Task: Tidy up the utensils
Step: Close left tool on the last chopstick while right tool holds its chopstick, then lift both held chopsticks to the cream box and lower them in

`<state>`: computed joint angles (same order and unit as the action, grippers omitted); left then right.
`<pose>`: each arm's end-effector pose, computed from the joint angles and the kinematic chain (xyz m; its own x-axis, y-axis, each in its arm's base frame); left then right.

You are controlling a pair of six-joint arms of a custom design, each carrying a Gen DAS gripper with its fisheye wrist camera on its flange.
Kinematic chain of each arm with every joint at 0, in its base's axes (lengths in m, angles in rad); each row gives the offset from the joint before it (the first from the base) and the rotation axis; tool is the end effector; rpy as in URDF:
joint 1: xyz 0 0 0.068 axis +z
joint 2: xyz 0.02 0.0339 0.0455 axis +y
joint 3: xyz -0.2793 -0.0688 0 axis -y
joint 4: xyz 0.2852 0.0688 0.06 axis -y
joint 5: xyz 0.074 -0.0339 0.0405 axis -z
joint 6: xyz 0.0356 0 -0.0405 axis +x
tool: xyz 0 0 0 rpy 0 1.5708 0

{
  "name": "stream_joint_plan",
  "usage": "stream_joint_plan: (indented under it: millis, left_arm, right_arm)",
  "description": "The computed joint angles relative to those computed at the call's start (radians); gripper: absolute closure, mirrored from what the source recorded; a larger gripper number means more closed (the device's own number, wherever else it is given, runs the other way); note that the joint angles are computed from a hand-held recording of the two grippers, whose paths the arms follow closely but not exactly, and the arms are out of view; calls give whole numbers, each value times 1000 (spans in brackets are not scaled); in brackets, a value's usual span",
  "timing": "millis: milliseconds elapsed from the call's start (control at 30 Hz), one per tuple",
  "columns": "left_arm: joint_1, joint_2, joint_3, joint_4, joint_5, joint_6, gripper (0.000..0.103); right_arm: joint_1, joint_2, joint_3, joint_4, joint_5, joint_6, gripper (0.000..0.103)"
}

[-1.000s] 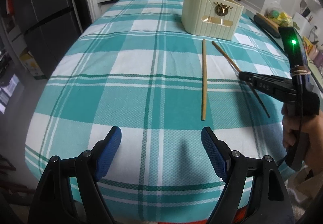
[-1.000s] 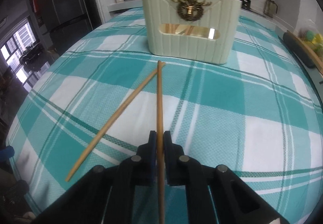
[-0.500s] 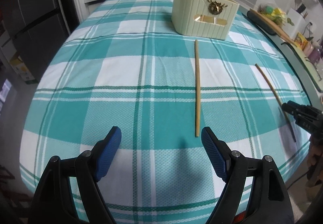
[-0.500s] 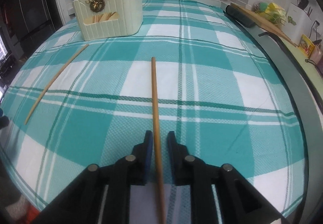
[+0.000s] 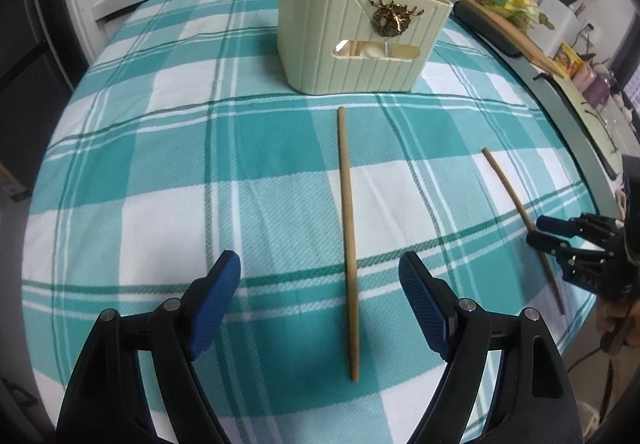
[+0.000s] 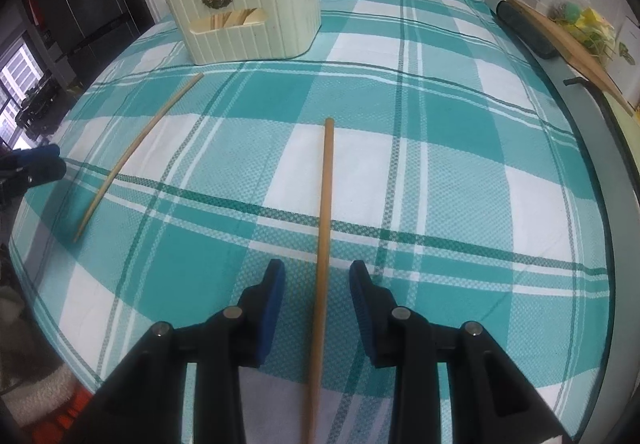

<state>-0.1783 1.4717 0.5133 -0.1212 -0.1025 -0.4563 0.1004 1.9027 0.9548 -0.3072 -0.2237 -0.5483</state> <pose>0.2536 -0.0420 0.0961 -0.8358 -0.2948 -0.4632 -0.2666 0.9554 -0.1268 0.3573 0.0439 0.0776 -0.7205 -0.5834 -0.3749 -0.6349 0.7724 0.0181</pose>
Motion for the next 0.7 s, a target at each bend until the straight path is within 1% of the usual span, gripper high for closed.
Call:
stream_joint_plan:
  millis: [67, 200, 267, 333, 400, 433, 467, 533, 567, 600, 633, 667, 700]
  left_arm:
    - [23, 95, 63, 11, 15, 28, 20]
    - [41, 271, 202, -9, 8, 77, 21]
    - [46, 348, 273, -31, -3, 96, 23]
    - [47, 411, 338, -63, -31, 110, 29]
    - [51, 445, 380, -69, -47, 115, 29]
    - [54, 458, 401, -81, -47, 110, 35]
    - [57, 468, 420, -91, -45, 107, 37]
    - [58, 482, 447, -101, -40, 108, 52]
    - [55, 484, 453, -102, -42, 107, 57]
    - [51, 486, 459, -103, -45, 107, 76]
    - [44, 490, 465, -105, -50, 108, 94]
    - [39, 491, 468, -108, -54, 107, 97]
    - [34, 487, 464, -106, -63, 101, 98]
  right_arm:
    - [15, 29, 19, 0, 16, 6, 69]
    - [36, 64, 56, 8, 28, 16, 69]
    - [48, 92, 93, 1, 29, 24, 69]
    - [68, 124, 138, -8, 41, 36, 68]
    - [87, 162, 192, -23, 53, 47, 68]
    - [97, 180, 221, -33, 56, 55, 69]
    - [106, 197, 246, -38, 61, 64, 69]
    - [124, 228, 291, -42, 72, 81, 70]
    - [131, 243, 311, -45, 72, 91, 76]
    - [138, 253, 326, -43, 75, 103, 85]
    - [142, 264, 339, -41, 79, 114, 90]
    - [143, 272, 350, -38, 81, 123, 95]
    - [143, 278, 359, -36, 75, 135, 96]
